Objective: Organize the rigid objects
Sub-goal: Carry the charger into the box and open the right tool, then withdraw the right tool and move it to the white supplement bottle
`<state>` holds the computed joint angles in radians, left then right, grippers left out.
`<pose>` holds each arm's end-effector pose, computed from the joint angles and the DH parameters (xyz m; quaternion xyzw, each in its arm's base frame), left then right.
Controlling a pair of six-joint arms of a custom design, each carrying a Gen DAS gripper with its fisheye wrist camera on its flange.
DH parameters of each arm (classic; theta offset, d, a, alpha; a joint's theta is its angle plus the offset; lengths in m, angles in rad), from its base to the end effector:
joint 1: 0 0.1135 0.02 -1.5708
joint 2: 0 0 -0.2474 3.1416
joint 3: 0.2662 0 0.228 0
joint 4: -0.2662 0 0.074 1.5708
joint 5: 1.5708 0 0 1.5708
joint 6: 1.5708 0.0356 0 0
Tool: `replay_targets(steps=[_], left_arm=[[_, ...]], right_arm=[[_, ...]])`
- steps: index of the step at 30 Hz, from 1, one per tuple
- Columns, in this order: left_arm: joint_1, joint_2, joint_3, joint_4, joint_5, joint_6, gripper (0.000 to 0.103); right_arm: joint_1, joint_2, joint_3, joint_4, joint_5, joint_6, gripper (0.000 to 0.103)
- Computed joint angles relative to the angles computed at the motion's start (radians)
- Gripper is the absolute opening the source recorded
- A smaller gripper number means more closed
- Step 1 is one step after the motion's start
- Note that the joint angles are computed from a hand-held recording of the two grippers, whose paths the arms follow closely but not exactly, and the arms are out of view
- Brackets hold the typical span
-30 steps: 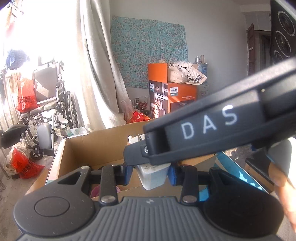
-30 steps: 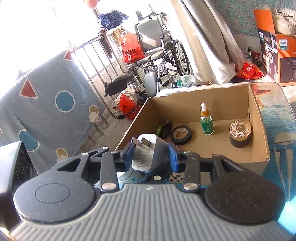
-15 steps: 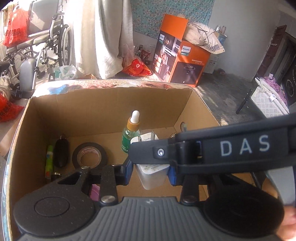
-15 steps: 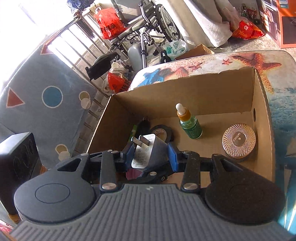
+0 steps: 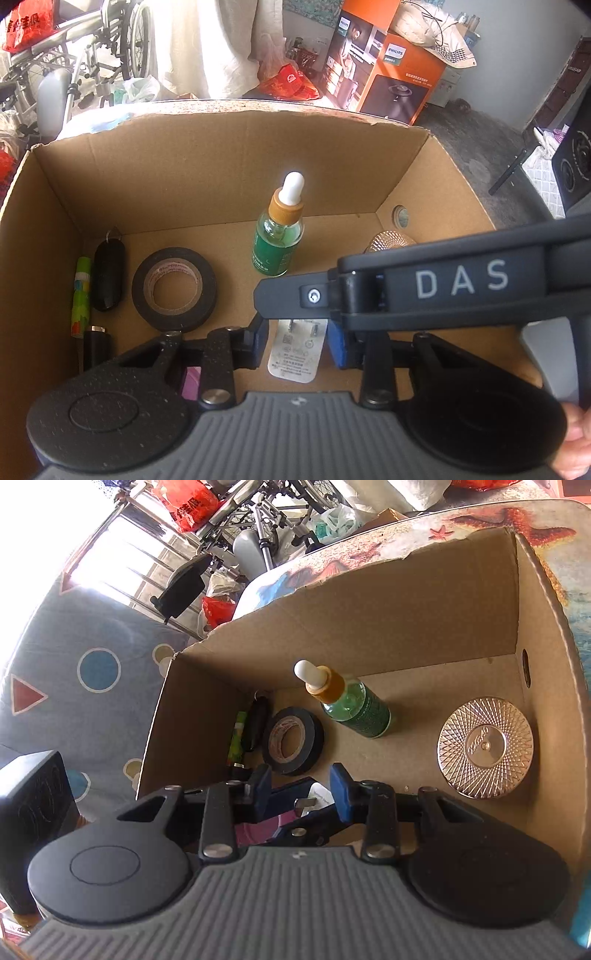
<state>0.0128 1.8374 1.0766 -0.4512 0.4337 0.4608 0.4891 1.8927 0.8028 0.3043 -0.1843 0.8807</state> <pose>0.3233 -0.0108 0.1444 0.2509 0.9284 -0.1649 0.2191 0.2885 0.1609 0.1038 0.1445 0.9093 0.3068 0.2413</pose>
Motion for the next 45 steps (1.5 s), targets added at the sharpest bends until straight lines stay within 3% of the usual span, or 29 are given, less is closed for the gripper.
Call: replay_targets(steps=[6,11,14,17,21,25,30,33,39,45], left_arm=[[0.008,-0.044,-0.028,0.001,0.021,-0.015,0.05],[0.026,-0.155,-0.103,0.008,0.054,0.015,0.056],[0.066,-0.262,-0.165,-0.014,0.114,0.051,0.063],[0.126,-0.408,-0.252,-0.029,0.179,0.103,0.07],[0.262,-0.575,-0.307,-0.174,0.302,0.288,0.08],[0.445,-0.642,-0.297,-0.403,0.41,0.542,0.085],[0.684,-0.585,-0.239,-0.687,0.498,0.892,0.091],[0.791,-0.545,-0.232,-0.759,0.505,1.041,0.091],[0.939,-0.471,-0.245,-0.749,0.504,1.207,0.092],[0.951,-0.406,-0.265,-0.606,0.486,1.134,0.092]], right_arm=[[0.017,-0.04,-0.042,0.025,0.03,0.019,0.035],[0.056,-0.146,-0.124,0.046,0.092,0.051,0.035],[0.118,-0.282,-0.213,0.059,0.177,0.074,0.036],[0.244,-0.455,-0.301,0.036,0.348,0.107,0.041],[0.501,-0.656,-0.357,-0.075,0.672,0.165,0.05],[0.771,-0.703,-0.309,-0.26,1.0,0.273,0.062],[0.998,-0.608,-0.206,-0.455,1.2,0.476,0.072],[1.052,-0.527,-0.163,-0.467,1.225,0.542,0.075],[1.039,-0.406,-0.135,-0.354,1.166,0.537,0.076],[0.953,-0.293,-0.107,-0.19,1.037,0.448,0.076]])
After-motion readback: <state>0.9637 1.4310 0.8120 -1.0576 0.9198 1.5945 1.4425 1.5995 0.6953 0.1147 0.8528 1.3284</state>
